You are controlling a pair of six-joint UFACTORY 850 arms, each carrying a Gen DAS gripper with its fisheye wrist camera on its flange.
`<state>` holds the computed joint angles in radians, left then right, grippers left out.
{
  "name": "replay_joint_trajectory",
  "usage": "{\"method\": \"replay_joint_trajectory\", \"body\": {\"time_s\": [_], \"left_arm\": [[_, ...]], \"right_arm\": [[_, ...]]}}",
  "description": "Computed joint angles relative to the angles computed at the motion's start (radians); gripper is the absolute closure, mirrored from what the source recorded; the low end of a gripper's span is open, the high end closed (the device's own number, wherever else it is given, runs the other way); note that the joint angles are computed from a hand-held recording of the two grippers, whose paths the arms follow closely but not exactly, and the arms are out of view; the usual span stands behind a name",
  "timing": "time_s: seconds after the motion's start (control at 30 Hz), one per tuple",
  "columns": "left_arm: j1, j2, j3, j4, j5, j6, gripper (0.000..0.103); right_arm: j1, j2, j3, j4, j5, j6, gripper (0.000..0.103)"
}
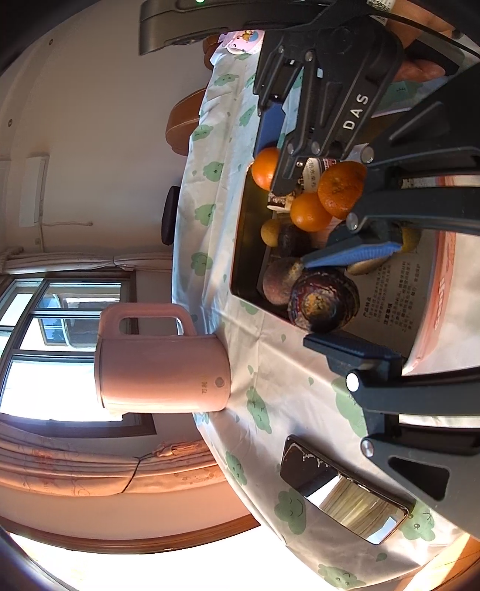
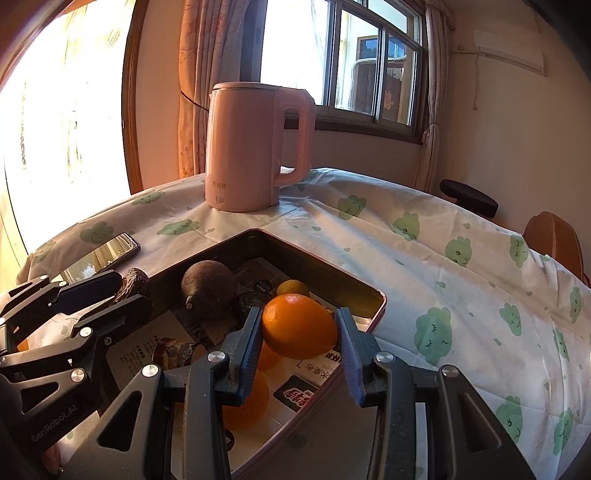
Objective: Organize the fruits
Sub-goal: 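Hold the dark round piece and orange above the tin box, then open the left tool over the box while the right tool releases the orange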
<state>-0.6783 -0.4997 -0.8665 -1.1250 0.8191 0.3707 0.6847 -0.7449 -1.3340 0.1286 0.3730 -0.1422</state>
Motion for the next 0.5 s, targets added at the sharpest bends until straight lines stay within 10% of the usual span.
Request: {"method": "replay_joint_trajectory", "body": {"time_s": [0.27, 0.33, 0.5], "left_arm": [[0.002, -0.012, -0.011, 0.000, -0.017, 0.004, 0.061], [-0.001, -0.009, -0.007, 0.009, -0.007, -0.007, 0.051], [-0.017, -0.005, -0.002, 0.005, 0.040, -0.010, 0.036]], "right_arm": [[-0.009, -0.009, -0.017, -0.028, -0.035, 0.043, 0.052], [-0.008, -0.003, -0.006, -0.024, -0.014, 0.043, 0.035], [-0.003, 0.015, 0.032, 0.021, 0.054, 0.008, 0.035]]}}
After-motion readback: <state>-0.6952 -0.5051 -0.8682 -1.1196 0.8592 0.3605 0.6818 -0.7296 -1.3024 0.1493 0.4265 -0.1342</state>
